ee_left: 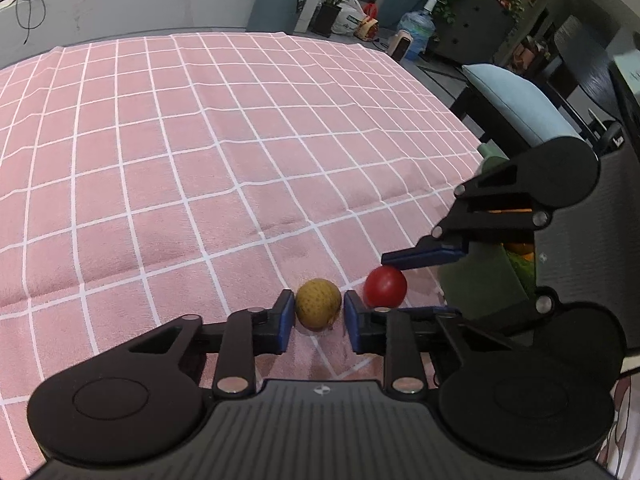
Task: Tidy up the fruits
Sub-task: 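Grasp the brown fruit with the left tool while the right tool grasps the red tomato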
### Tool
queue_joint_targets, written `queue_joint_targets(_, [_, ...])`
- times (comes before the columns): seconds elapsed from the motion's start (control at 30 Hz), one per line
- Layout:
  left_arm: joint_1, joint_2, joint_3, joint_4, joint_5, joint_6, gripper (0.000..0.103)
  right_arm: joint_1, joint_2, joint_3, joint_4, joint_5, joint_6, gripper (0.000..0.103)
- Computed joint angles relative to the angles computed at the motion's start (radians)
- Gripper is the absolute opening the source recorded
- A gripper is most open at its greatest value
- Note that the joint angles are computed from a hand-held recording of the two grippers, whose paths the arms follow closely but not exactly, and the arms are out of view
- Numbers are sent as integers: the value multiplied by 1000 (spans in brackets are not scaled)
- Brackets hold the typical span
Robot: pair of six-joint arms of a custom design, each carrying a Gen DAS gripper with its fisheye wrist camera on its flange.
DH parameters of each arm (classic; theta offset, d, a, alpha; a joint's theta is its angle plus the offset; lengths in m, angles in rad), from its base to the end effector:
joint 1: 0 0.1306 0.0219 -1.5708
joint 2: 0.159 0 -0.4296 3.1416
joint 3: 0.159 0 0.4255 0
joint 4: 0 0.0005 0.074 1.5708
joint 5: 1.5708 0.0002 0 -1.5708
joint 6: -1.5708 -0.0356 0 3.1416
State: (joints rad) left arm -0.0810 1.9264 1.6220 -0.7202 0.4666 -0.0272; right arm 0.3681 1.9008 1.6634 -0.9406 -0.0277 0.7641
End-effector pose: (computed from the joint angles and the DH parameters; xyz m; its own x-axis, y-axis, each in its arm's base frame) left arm 0.6905 -0.0726 0.2865 -0.8431 0.0928 -0.5297 0.3282 0.8691 -0.3701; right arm 0.6334 0.2448 0.3085 -0.3666 -0.8827 -0.2941 -0.8632 0.4406 -0.2464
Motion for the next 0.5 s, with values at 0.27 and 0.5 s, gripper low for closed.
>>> queue_joint_targets(0.27, [2,-24,-18,18,-2,16,28,4,-27,-28,29,-4,-23,25])
queue_joint_targets(0.5, [4,-81,-49,95,28,38,28,-8,-115,-97,114,-33,-112,25])
